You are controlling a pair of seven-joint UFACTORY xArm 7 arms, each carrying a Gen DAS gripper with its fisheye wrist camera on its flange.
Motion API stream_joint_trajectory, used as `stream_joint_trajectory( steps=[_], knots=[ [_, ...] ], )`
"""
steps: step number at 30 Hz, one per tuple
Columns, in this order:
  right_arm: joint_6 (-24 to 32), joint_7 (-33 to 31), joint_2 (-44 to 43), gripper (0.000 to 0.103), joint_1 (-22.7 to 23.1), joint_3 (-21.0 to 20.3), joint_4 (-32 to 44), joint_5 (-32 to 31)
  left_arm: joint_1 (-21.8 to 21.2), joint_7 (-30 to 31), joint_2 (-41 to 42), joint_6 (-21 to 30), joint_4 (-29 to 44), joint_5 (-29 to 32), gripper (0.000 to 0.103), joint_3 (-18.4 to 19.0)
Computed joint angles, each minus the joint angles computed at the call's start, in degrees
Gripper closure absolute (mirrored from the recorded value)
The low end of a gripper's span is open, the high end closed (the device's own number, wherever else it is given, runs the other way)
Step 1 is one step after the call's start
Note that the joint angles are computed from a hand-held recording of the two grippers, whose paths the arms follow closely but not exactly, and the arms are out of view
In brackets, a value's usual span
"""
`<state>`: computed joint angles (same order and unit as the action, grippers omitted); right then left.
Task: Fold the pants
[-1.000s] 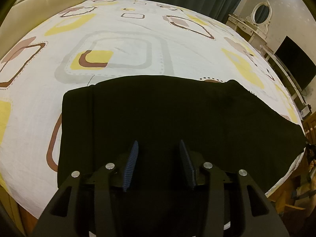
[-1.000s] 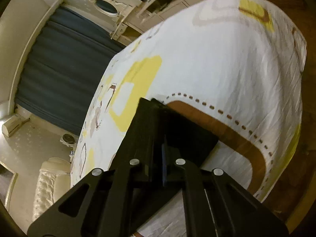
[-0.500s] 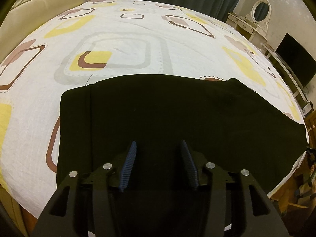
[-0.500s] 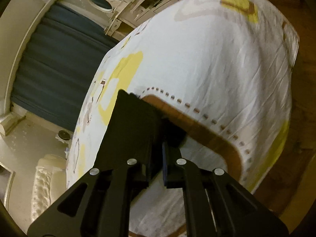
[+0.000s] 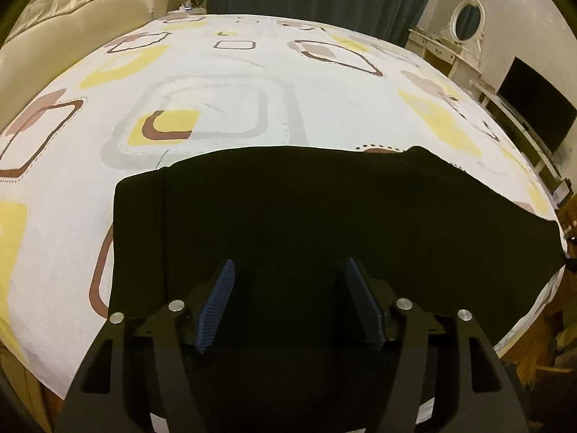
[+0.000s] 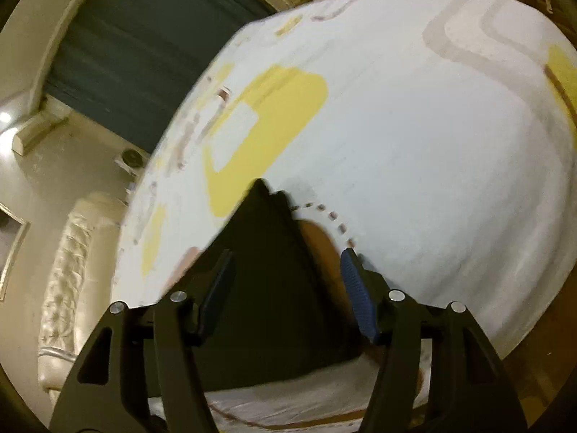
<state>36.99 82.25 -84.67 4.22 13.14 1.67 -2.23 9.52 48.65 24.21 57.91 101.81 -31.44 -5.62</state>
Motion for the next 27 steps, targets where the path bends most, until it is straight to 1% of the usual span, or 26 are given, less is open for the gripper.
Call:
stream_joint_trajectory(
  steps=[2, 3, 5, 7, 8, 9, 10, 11, 12, 14, 16, 17, 18, 21, 23, 24, 27],
  knots=[
    [-3.40, -2.66, 0.91, 0.034, -0.21, -2.91, -1.19, -0.05, -0.54, -1.14, 0.18, -0.28, 0.05, 1.06, 0.039, 0.36],
    [-7.14, -4.34, 1.64, 0.031, -0.09, -5.13, -2.40, 0.51, -0.70, -1.37, 0.19, -0.41, -0.01, 1.47, 0.039, 0.39],
    [-9.82, -7.77, 3.68, 0.031, 0.21, -8.01, -2.47, 1.62, -1.03, -1.53, 0.19, -1.00, -0.06, 2.28, 0.039, 0.40],
    [-14.01, -13.60, 8.13, 0.037, 2.54, -12.33, -1.52, 3.18, -1.13, -1.50, 0.22, -1.26, 0.07, 2.66, 0.039, 0.30],
    [-13.98, -16.00, 10.22, 0.038, 3.77, -13.58, -0.35, 3.80, -1.18, -1.51, 0.26, -1.36, 0.11, 2.80, 0.039, 0.26],
    [-13.61, -18.26, 13.90, 0.046, 4.54, -13.86, 1.75, 3.88, -1.21, -1.65, 0.43, -1.30, 0.33, 2.96, 0.038, 0.25],
    [-14.22, -19.52, 15.66, 0.067, 5.09, -14.22, 2.47, 4.61, -1.18, -1.82, 0.42, -1.31, 0.28, 2.95, 0.038, 0.22],
    [-15.59, -20.75, 17.97, 0.080, 5.95, -15.23, 3.16, 5.78, -1.15, -2.14, 0.53, -1.12, 0.47, 2.92, 0.038, 0.20],
    [-15.33, -21.77, 20.61, 0.083, 7.21, -15.74, 4.30, 6.89, -1.07, -2.50, 0.73, -0.86, 0.79, 2.85, 0.037, 0.19],
    [-12.99, -22.09, 23.04, 0.085, 6.11, -12.96, 6.59, 7.23, -1.07, -2.66, 0.58, -1.19, 0.62, 2.92, 0.035, 0.17],
    [-8.99, -20.16, 23.95, 0.086, 3.87, -9.85, 9.13, 8.16, -1.07, -2.65, 0.20, -1.41, 0.15, 3.03, 0.033, 0.16],
    [-5.57, -19.37, 24.85, 0.086, 2.42, -7.85, 11.47, 7.54, -1.11, -2.73, 0.09, -1.40, 0.02, 3.17, 0.033, 0.21],
    [-2.56, -19.17, 24.05, 0.087, 1.52, -6.90, 12.54, 6.95, -1.26, -2.92, 0.01, -1.65, -0.11, 3.51, 0.032, 0.34],
    [3.79, -16.93, 22.82, 0.087, -0.94, -3.26, 16.29, 4.83, -2.03, -4.04, -0.52, -3.16, -0.86, 5.31, 0.032, 0.94],
    [5.56, -15.93, 23.43, 0.087, -1.57, -2.48, 18.73, 4.10, -2.10, -3.75, -0.80, -3.63, -1.21, 6.07, 0.032, 0.95],
    [7.49, -15.58, 24.41, 0.087, -1.95, -1.73, 20.98, 3.38, -1.95, -3.15, -1.05, -3.86, -1.49, 6.01, 0.032, 0.82],
    [10.52, -14.53, 26.01, 0.087, -2.24, -0.66, 25.85, 2.27, -1.48, -1.81, -1.53, -3.72, -1.93, 5.44, 0.032, 0.62]
  ],
)
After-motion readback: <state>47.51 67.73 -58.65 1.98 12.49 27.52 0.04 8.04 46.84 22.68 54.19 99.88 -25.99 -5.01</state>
